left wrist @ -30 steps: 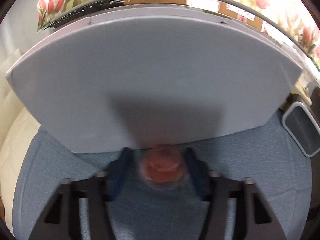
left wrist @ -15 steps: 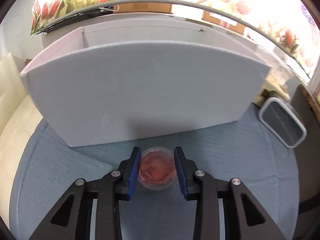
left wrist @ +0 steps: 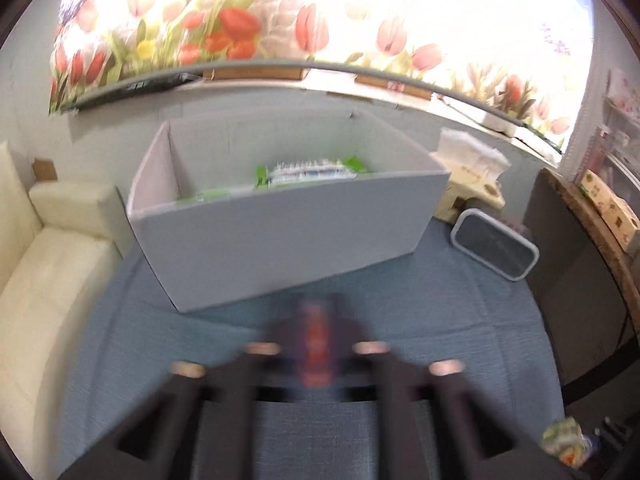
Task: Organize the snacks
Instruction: 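Grasp the last pink jelly cup with the left tool while the right holds the green cup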
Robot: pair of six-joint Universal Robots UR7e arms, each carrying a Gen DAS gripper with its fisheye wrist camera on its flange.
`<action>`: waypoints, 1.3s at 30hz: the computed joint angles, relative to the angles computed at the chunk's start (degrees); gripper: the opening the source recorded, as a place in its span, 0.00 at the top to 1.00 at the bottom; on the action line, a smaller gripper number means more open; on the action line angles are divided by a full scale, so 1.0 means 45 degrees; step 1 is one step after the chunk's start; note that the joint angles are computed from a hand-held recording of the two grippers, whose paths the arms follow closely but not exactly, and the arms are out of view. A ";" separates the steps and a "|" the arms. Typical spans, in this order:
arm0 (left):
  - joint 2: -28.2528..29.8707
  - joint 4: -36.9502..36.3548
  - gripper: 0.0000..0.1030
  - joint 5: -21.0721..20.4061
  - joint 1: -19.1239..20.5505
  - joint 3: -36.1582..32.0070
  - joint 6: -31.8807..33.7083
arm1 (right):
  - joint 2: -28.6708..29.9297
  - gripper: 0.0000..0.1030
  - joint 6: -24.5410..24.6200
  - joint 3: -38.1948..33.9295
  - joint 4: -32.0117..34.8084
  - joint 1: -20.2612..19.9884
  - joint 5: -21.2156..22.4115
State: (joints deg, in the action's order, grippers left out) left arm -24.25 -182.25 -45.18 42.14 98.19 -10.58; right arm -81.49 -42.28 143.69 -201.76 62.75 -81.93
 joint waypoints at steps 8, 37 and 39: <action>-0.0710 0.0978 0.96 -0.0740 0.0331 0.0077 0.0485 | 0.0346 0.64 0.0149 -0.0573 -0.0173 0.1073 -0.0593; -0.0240 0.0543 0.29 -0.3329 0.0500 0.2002 0.2717 | -0.1984 0.64 -0.0050 0.1654 -0.0500 -0.1371 0.0807; -0.0142 0.1196 0.64 -0.3274 0.0634 0.1706 0.2390 | -0.2052 0.64 -0.0015 0.1675 -0.0371 -0.1512 0.0921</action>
